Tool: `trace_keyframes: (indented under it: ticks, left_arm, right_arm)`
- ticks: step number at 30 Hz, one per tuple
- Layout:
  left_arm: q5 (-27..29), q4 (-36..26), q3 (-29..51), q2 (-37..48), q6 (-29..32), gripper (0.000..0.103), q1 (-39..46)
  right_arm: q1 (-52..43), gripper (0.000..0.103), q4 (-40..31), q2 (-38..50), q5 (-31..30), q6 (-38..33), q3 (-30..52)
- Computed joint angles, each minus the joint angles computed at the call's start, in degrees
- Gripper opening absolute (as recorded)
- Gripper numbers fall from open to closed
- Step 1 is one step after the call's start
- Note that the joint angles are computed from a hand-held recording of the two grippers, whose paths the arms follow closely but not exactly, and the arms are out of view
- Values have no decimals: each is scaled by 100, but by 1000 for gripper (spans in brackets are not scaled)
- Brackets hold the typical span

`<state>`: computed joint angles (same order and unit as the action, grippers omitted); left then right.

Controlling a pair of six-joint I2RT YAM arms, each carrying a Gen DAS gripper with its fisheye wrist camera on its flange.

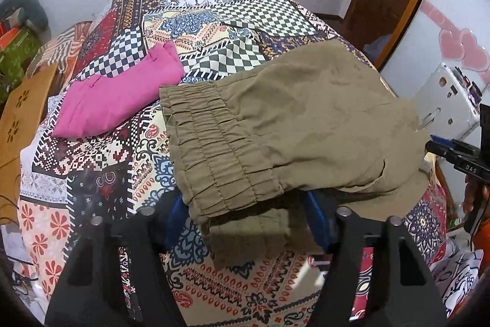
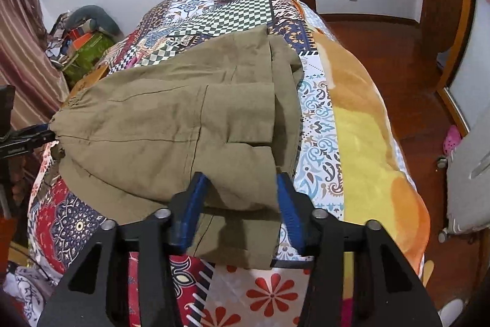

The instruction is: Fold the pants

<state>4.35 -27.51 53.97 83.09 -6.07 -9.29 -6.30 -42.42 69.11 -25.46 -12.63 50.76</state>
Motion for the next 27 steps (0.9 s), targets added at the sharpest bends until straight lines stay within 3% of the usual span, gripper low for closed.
trace_keyframes:
  ticks: [4,12,17,20,24,27]
  left_arm:
    - [-108,136,-65,-144,-40,48,-36]
    - [-270,51,-73,-369,-36,46,-176]
    - [-292,-29,-100,-379,-27,46,-202]
    - [-299,-33,-147,-388,-34,46,-222]
    - [-303,-33,-176,-367,-59,46,-233]
    - [-266,-41,-190,-335,-41,46,-195]
  right_arm:
    - [-56,12,35,-66,-55,27,-40]
    - [-23,8,-2,-229,59,-56,-64]
    - [-278,8,-205,-242,-101,-57,57]
    - [-412,15,-390,-152,-183,-177,134]
    - [-302,33,-443,0,-155,-314,100]
    - [-109,34,-280,151,-46,-248,22]
